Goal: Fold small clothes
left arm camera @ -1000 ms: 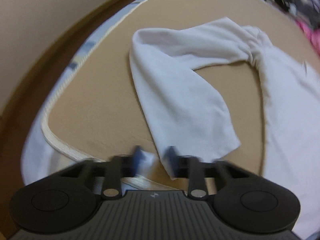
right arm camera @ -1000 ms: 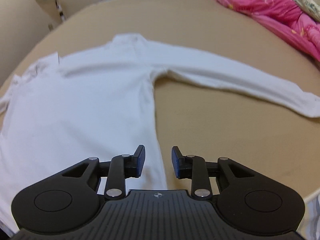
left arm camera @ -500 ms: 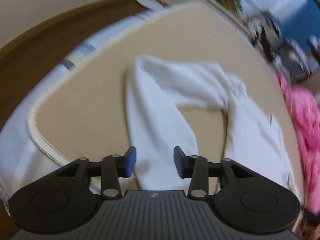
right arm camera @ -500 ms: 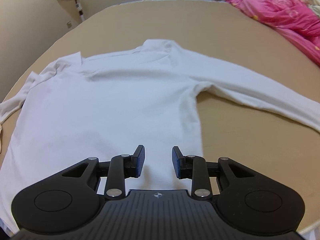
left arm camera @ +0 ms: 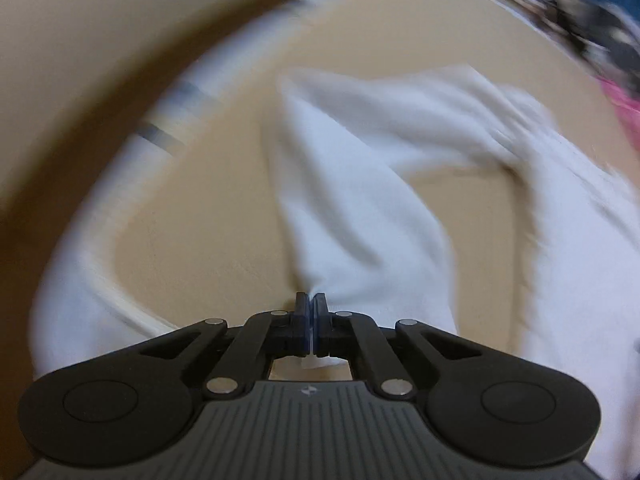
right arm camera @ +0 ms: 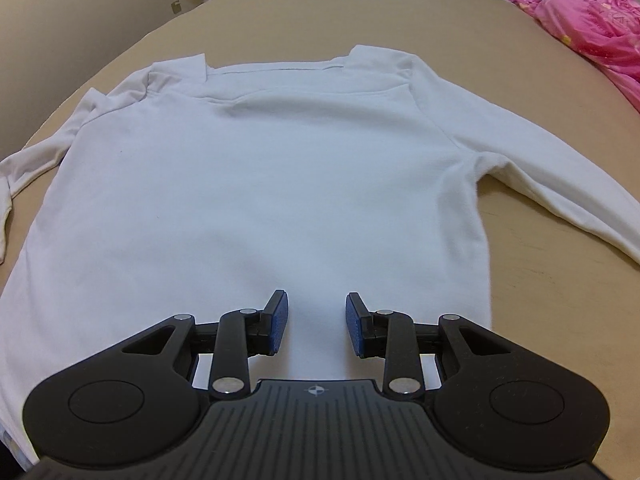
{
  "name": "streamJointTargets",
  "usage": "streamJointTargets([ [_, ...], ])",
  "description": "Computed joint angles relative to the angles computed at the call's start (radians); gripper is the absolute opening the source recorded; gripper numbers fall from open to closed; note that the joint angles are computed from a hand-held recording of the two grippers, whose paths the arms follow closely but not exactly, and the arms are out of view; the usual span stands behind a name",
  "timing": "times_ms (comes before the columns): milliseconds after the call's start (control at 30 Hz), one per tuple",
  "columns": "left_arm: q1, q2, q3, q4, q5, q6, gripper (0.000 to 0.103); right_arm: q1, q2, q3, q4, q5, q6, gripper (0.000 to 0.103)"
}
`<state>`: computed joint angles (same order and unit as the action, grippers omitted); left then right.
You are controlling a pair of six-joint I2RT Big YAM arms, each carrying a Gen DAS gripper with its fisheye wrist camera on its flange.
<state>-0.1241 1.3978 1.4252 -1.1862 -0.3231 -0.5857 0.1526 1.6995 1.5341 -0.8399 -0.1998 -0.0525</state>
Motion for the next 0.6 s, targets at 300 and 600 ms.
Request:
streamJointTargets([
  [300,0.111,-0.134,-0.080,0.221,-0.207,-0.128,0.045,0.017,0.014,0.009,0.002,0.026,-0.017,0.033],
  [600,0.247,-0.099,-0.173,0.243,0.389,-0.487,0.051,0.023,0.015,0.010,0.006,0.028,-0.010,0.033],
])
